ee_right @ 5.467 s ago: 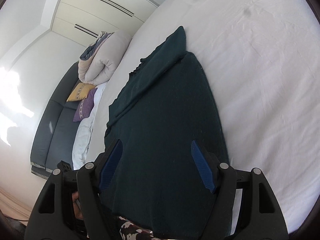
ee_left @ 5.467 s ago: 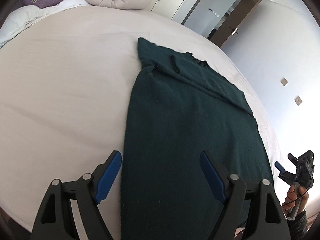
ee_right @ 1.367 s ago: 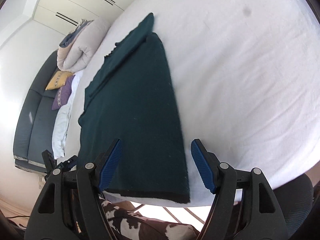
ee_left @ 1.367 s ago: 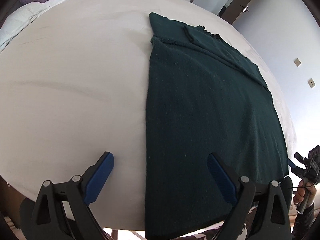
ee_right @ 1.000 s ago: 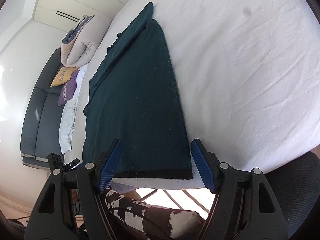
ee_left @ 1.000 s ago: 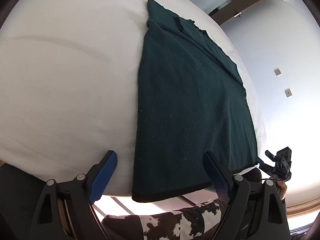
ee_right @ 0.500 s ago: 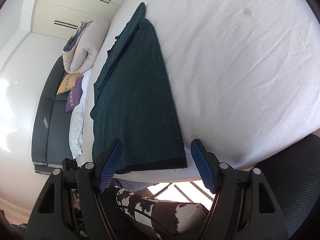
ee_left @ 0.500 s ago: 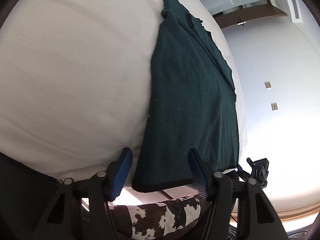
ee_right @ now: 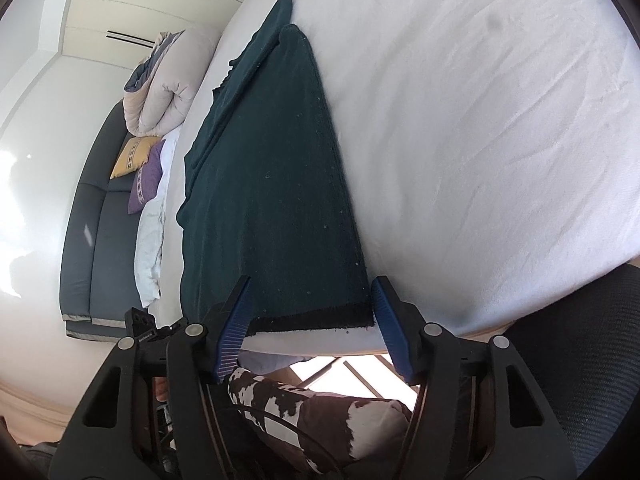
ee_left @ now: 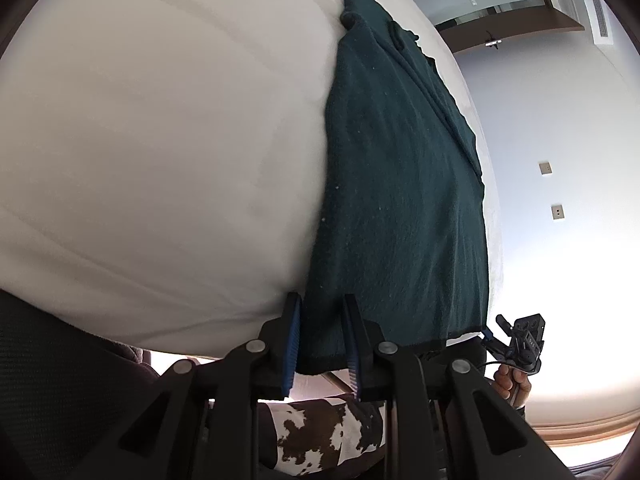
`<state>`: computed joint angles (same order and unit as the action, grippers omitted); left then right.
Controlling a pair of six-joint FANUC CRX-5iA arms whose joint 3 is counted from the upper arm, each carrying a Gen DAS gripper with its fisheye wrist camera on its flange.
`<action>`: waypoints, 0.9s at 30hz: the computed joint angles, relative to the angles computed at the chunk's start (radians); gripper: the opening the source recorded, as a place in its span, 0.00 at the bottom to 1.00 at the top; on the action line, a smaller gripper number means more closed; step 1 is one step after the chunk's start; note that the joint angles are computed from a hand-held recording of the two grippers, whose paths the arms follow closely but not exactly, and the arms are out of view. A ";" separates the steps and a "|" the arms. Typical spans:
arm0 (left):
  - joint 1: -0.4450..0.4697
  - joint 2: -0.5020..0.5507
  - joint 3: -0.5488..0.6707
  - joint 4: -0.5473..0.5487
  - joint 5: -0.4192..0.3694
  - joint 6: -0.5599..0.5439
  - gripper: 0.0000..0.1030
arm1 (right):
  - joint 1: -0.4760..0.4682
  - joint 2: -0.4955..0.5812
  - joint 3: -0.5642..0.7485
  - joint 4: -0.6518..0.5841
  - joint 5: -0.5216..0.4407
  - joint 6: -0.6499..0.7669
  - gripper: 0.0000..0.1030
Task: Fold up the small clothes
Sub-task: 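Grasp the sweater hem with both grippers side by side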
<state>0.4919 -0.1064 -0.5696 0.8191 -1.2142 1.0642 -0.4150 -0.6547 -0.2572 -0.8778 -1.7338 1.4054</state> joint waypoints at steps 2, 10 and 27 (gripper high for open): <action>-0.009 -0.002 0.012 -0.020 0.002 0.007 0.21 | 0.013 0.001 0.000 0.010 0.000 -0.005 0.46; -0.018 -0.015 0.019 -0.050 0.012 0.001 0.06 | 0.086 -0.004 0.000 0.061 0.024 -0.019 0.20; -0.017 -0.015 -0.028 0.399 0.046 -0.151 0.05 | 0.042 0.063 0.135 -0.094 0.071 0.023 0.06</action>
<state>0.4747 -0.1211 -0.5974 1.2177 -1.1684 0.9130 -0.3731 -0.5919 -0.1218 -0.9717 -1.6628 1.4279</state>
